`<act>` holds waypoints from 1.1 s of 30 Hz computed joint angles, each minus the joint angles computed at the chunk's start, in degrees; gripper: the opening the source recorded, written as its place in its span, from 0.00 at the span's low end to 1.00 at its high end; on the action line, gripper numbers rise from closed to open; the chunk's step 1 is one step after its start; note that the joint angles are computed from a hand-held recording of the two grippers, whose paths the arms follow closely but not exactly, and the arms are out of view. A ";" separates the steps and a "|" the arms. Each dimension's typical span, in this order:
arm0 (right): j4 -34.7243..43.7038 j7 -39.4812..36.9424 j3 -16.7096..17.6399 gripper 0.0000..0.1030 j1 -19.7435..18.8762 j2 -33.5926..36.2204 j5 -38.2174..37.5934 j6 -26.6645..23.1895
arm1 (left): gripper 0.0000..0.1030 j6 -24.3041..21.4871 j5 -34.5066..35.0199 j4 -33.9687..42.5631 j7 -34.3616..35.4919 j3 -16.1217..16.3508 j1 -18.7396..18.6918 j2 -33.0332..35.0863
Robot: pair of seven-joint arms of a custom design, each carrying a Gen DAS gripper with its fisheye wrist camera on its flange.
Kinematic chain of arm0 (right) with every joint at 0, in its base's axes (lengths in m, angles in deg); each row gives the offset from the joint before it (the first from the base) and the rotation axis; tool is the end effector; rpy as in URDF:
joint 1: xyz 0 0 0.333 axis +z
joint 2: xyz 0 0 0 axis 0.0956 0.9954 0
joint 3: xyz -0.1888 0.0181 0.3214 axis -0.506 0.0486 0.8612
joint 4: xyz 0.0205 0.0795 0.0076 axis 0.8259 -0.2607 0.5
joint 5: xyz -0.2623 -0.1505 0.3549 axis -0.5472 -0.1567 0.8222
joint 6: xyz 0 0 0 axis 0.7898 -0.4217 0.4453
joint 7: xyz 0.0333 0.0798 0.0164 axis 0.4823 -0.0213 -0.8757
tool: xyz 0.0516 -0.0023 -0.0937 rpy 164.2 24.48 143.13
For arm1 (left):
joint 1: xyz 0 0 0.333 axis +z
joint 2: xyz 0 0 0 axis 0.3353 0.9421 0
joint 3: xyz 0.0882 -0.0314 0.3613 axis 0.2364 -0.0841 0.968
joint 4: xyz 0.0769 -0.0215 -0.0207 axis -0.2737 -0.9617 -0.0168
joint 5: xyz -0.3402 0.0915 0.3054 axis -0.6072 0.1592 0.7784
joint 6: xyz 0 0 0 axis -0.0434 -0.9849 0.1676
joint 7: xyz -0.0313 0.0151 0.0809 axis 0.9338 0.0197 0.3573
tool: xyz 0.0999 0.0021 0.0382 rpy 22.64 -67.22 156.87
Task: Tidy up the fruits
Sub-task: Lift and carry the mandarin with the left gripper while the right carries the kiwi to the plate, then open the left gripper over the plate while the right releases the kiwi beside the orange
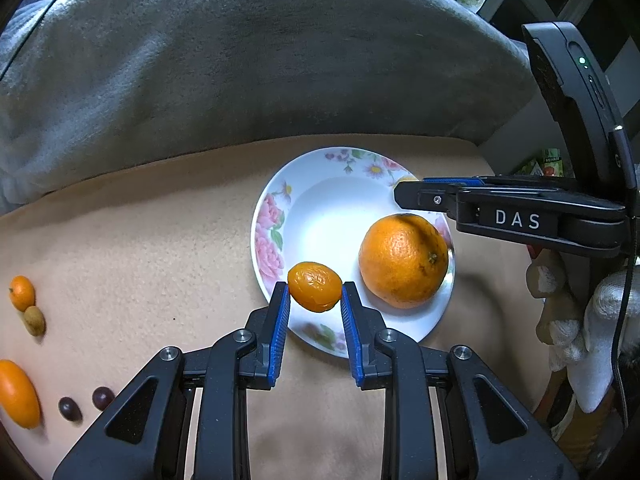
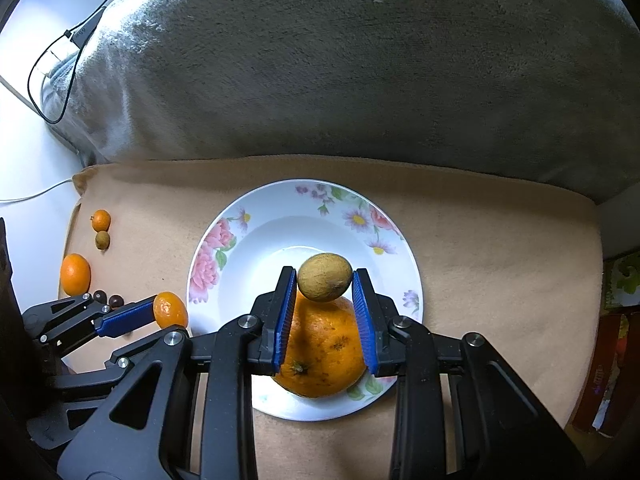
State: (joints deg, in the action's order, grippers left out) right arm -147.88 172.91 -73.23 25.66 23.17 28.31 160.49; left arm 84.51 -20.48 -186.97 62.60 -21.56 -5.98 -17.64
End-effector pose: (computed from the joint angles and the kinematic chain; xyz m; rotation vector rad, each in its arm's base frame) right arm 0.5081 0.2473 0.4246 -2.1138 1.7266 -0.0257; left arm 0.4319 -0.4052 0.4190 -1.8339 2.3631 -0.7197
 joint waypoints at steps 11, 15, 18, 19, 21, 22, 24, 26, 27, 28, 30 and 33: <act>-0.35 2.28 0.36 0.60 -0.08 -0.41 -1.94 1.47 | 0.46 0.24 2.57 0.31 -1.50 -0.30 0.12 0.24; -0.62 2.98 0.39 0.67 -0.13 -0.75 -2.34 1.75 | 0.62 0.07 3.53 0.39 -2.25 -0.31 0.12 0.14; -0.69 3.09 0.36 0.68 -0.08 -0.92 -2.27 1.82 | 0.62 0.05 3.33 0.24 -1.79 -0.28 0.01 0.03; -0.72 3.18 0.37 0.68 -0.09 -0.96 -2.36 1.87 | 0.62 -0.10 3.80 0.22 -2.19 -0.31 0.05 -0.02; -0.84 3.36 0.37 0.68 -0.06 -1.14 -2.28 1.82 | 0.62 -0.08 3.80 0.07 -2.24 -0.27 0.02 -0.10; -0.93 3.10 0.28 0.68 0.07 -1.26 -1.74 1.83 | 0.62 -0.11 3.94 0.00 -2.38 -0.26 0.04 -0.18; -1.16 2.83 0.12 0.68 0.11 -1.68 -1.10 1.73 | 0.62 -0.11 4.08 -0.10 -2.47 -0.23 0.02 -0.33; -1.38 3.37 0.35 0.68 -0.05 -1.88 -1.70 2.09 | 0.62 -0.12 4.46 -0.18 -2.84 -0.23 0.05 -0.49; -1.52 3.50 0.43 0.68 -0.09 -2.01 -2.00 2.32 | 0.62 0.00 4.65 -0.18 -2.96 -0.21 0.06 -0.50; -1.67 3.59 0.52 0.68 -0.10 -2.14 -2.25 2.66 | 0.62 0.11 5.02 -0.18 -3.27 -0.23 0.10 -0.54; -1.90 3.71 0.60 0.69 -0.21 -2.54 -3.01 3.13 | 0.62 0.16 5.48 -0.26 -3.86 -0.31 0.07 -0.77; -2.81 3.61 0.53 0.81 -0.04 -3.49 -2.48 5.12 | 0.62 0.26 5.29 -0.64 -3.80 -0.16 -0.04 -1.20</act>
State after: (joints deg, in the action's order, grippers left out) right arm -150.69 176.52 -72.70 25.62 19.69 25.82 165.61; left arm 84.77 -15.19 -187.61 58.81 -21.73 -6.02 -18.84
